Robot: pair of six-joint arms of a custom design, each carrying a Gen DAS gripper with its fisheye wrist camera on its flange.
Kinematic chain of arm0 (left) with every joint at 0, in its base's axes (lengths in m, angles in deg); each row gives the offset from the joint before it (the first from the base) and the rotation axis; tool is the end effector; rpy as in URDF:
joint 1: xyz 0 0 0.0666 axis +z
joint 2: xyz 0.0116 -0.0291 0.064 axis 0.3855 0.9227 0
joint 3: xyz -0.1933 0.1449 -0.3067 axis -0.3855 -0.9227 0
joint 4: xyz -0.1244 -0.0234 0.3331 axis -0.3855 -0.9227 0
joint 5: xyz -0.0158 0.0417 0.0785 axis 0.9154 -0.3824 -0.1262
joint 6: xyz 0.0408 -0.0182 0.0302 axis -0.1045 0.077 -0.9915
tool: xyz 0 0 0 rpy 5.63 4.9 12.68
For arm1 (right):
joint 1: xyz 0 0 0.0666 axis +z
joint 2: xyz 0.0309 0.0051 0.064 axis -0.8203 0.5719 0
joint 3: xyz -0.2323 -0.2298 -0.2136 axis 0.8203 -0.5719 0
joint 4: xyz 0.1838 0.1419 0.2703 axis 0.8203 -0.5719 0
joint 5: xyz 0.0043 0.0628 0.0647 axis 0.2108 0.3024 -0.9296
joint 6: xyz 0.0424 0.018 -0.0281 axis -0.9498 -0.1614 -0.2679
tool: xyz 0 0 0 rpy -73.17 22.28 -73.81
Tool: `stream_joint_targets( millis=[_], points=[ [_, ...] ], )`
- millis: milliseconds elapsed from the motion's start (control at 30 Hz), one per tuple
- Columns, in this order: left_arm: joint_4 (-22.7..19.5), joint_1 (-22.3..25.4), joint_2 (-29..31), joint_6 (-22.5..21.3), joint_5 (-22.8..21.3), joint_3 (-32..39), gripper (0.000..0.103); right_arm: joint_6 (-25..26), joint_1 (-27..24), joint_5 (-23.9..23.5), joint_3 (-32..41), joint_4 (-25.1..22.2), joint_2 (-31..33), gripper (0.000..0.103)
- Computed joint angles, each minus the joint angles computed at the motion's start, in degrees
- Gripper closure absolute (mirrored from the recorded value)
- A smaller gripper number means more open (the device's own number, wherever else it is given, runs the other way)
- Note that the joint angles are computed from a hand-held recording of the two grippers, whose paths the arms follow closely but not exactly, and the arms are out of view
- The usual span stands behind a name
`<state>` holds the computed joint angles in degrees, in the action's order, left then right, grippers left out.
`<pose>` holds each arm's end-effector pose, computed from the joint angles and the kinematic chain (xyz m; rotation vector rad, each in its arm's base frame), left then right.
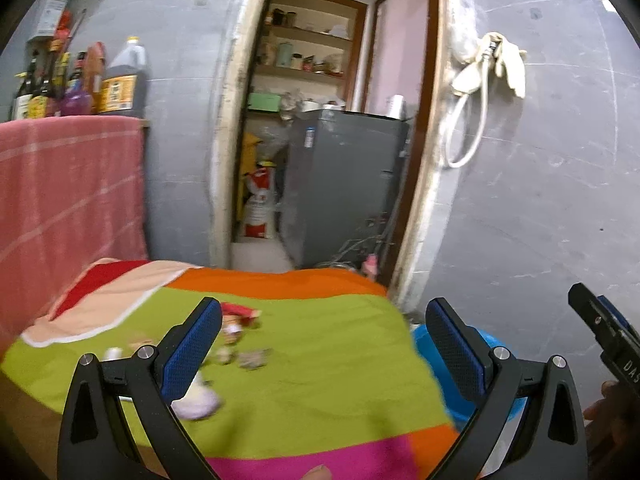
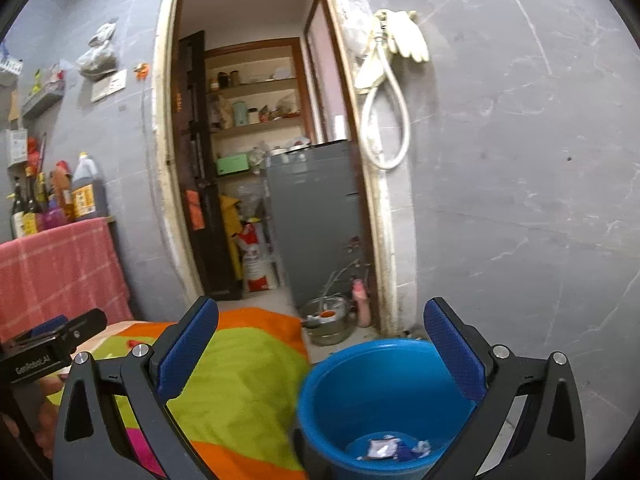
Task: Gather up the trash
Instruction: 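Move both open grippers back over the remaining scraps on the blanket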
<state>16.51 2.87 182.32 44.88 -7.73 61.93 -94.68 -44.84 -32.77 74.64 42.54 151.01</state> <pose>0.6703 -0.2378 0.3107 0.1028 1.9422 -0.2409 0.6122 0.1038 0.2983 0.1694 1.7735 0.1228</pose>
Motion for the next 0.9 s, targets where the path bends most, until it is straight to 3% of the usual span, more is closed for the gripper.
stream_joint_targets(
  millis=[567, 900],
  points=[
    [3.18, 8.89, -8.23, 1.77, -3.91, -15.50, 0.003, 0.05, 7.96, -3.97, 9.12, -6.87, 5.74, 0.000],
    [-0.63, 12.59, -7.50, 2.49, -1.81, -16.47, 0.003, 2.49, 10.67, -7.60, 16.73, -13.26, 11.18, 0.000]
  ],
)
